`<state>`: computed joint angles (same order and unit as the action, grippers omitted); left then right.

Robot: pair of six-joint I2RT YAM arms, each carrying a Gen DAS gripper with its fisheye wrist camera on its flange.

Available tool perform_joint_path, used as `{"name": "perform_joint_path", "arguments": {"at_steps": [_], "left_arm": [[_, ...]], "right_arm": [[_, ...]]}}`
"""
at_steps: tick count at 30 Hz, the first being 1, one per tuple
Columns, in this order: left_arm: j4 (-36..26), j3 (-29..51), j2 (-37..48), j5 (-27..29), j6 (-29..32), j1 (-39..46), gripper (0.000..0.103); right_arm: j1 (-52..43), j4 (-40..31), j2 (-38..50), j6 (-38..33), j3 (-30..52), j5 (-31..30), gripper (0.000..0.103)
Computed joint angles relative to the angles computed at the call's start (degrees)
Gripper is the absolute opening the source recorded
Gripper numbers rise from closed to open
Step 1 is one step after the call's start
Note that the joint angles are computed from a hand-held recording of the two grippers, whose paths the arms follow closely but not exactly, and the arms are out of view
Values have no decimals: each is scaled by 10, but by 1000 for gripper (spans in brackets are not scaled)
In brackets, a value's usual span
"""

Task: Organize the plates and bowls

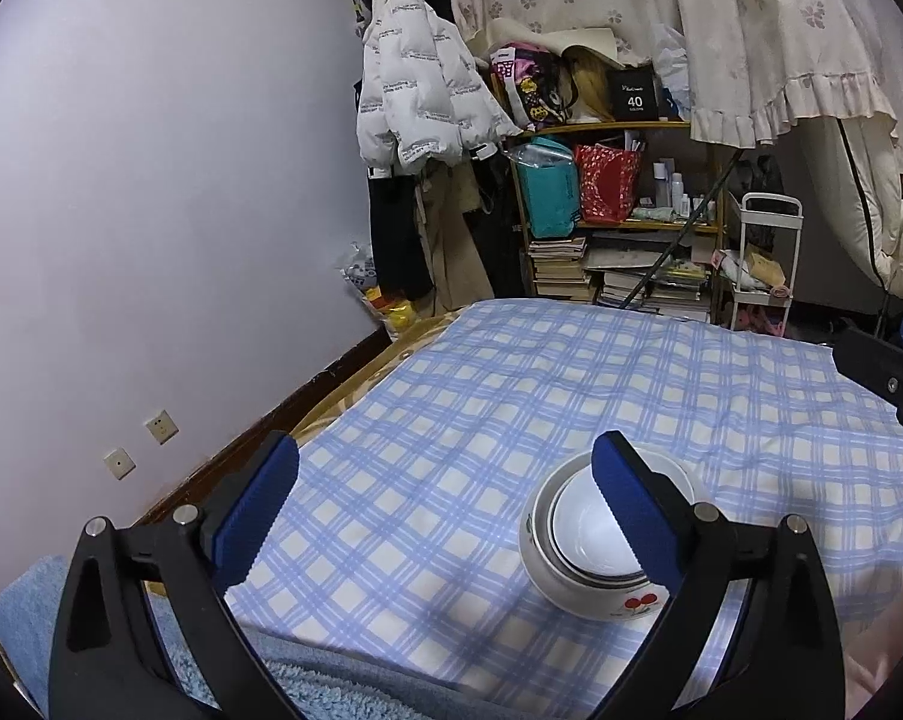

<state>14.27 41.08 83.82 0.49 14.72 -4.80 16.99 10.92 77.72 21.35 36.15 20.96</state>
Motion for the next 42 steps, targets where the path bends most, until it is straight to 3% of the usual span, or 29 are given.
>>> {"name": "perform_joint_path", "arguments": {"at_steps": [17,42], "left_arm": [[16,-5,10,40,-19,14,97],[21,-10,4,29,-26,13,97]], "right_arm": [[11,-4,-11,-2,-11,31,103],[6,-9,-12,-5,-11,28,103]]}}
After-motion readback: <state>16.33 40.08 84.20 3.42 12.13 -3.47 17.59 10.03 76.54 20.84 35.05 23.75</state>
